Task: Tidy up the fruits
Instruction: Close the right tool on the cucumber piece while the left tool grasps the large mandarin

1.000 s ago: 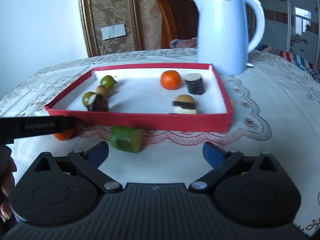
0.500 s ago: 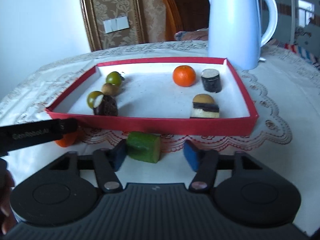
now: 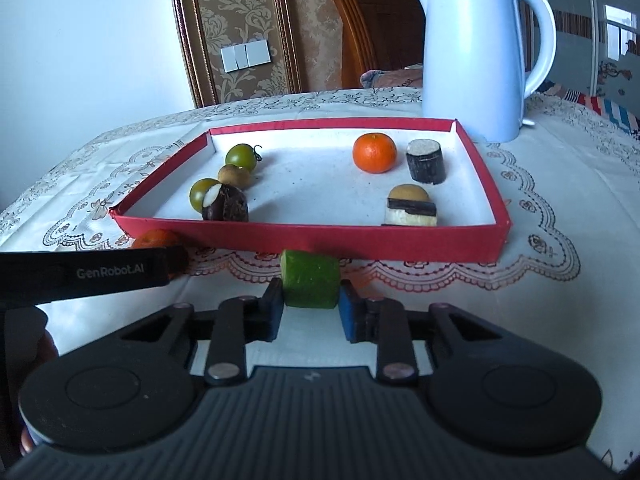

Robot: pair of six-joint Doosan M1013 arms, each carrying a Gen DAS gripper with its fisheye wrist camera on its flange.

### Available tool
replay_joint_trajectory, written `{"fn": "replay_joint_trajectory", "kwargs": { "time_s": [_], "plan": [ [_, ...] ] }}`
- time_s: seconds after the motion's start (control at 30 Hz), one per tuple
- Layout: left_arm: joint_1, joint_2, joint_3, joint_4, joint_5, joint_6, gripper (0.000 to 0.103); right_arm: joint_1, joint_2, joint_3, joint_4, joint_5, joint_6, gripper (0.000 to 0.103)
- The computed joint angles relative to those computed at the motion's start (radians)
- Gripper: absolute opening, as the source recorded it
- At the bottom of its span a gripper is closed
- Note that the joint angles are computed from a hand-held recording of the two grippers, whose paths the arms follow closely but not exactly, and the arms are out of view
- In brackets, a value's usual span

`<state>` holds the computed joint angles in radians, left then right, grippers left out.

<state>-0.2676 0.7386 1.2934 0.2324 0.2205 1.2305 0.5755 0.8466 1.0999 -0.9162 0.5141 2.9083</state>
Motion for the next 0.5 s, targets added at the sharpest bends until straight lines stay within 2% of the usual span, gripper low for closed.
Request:
{"fn": "replay_joint_trajectory", "kwargs": {
  "time_s": [0.13, 0.33, 0.43, 0.5],
  "plan": [
    [-0.002, -0.001, 0.005, -0.004, -0.009, 0.029, 0.077, 0.001, 0.0, 0.001, -0.012, -0.002, 0.011, 0.027],
    [-0.003, 0.0, 0.004, -0.057, -0.009, 0.106, 0.06, 0.003, 0.004, -0.007, -0.01, 0.009, -0.003, 0.027],
    [-0.006, 0.0, 0.004, -0.029, -0.009, 0.089, 0.059, 0.001, 0.009, -0.019, 0.011, 0.015, -0.018, 0.027],
    [-0.005, -0.001, 0.006, -0.07, -0.012, 0.129, 0.055, -0.002, 0.011, -0.027, 0.037, 0.012, -0.032, 0.027]
  ]
}}
